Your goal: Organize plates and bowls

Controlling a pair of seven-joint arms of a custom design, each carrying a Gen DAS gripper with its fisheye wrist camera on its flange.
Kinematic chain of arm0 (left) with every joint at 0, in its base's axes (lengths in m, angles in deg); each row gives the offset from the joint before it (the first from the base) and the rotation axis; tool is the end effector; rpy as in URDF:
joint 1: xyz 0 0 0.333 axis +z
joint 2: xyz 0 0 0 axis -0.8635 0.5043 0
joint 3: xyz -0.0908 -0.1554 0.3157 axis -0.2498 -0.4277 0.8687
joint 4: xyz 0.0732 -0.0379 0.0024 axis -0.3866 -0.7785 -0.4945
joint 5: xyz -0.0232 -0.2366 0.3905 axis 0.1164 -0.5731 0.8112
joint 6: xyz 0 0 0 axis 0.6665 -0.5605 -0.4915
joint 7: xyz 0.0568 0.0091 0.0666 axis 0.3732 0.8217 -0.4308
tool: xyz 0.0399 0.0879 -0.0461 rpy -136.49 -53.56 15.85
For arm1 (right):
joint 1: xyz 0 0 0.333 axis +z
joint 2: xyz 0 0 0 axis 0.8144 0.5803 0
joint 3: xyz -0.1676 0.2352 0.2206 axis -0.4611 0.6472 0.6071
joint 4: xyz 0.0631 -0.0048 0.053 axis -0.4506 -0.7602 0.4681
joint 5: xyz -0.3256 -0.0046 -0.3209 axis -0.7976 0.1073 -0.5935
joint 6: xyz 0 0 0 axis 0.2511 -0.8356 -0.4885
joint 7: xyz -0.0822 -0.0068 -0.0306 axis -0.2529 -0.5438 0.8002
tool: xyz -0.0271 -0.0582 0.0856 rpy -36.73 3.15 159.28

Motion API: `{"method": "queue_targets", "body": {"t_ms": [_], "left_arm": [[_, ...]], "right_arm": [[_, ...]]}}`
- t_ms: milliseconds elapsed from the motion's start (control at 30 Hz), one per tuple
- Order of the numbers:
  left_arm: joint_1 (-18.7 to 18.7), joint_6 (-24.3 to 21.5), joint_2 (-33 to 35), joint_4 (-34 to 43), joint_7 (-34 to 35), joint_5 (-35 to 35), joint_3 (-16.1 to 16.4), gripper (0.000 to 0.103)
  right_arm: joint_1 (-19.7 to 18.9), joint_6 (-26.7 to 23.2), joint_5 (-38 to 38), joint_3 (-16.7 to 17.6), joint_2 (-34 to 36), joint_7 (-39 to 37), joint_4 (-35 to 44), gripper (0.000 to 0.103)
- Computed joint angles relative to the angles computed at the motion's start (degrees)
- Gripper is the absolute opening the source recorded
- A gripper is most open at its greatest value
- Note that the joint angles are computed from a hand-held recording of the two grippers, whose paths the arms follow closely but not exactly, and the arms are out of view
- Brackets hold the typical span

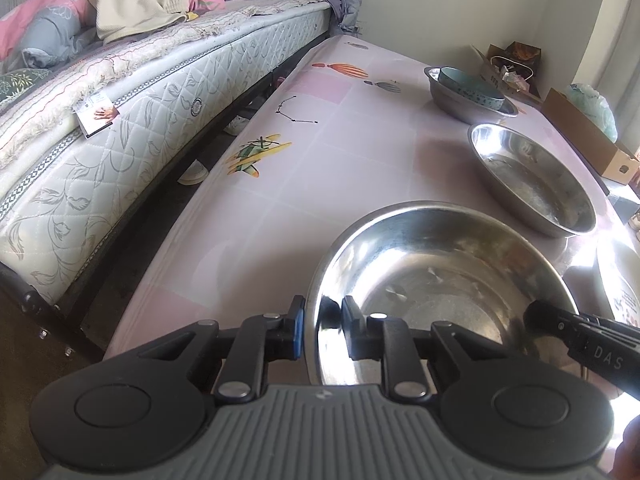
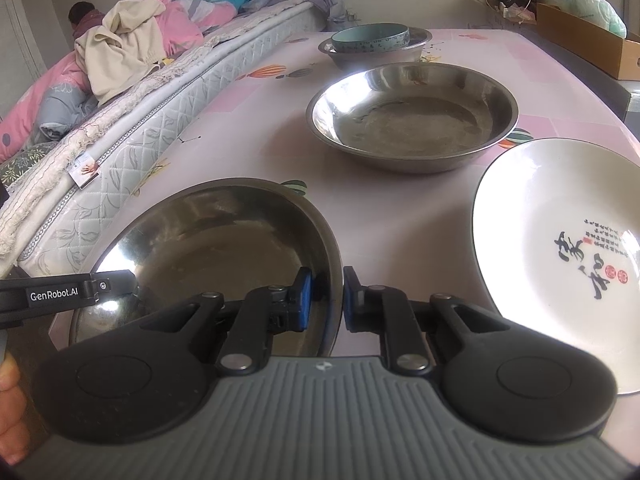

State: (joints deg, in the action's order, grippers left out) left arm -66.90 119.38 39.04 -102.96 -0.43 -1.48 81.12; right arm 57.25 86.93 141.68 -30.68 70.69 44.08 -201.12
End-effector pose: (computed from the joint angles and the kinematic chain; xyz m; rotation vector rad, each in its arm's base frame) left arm 0.5983 -0.1729 0.3375 -2.2069 1.3173 -0.5953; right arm 0.6785 0.0559 0.3216 -2.0060 1.3156 -0.2572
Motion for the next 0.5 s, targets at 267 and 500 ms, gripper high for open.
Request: {"method": "queue_targets", "body": {"t_ms": [267, 500], "left_arm": [[-0.26, -1.16, 0.18, 0.37, 0.39, -0.09, -0.18, 0.021], [-0.52, -2.05, 0.29, 0.67, 0.73, -0.10, -0.31, 0.021]], "right_arm": [[-0.25, 0.65, 2.28, 0.42, 0.11, -2.75, -0.10, 0.015], [-0.19, 0.66, 3.45, 0.32, 0.22, -3.70, 0.01, 0.015]]}}
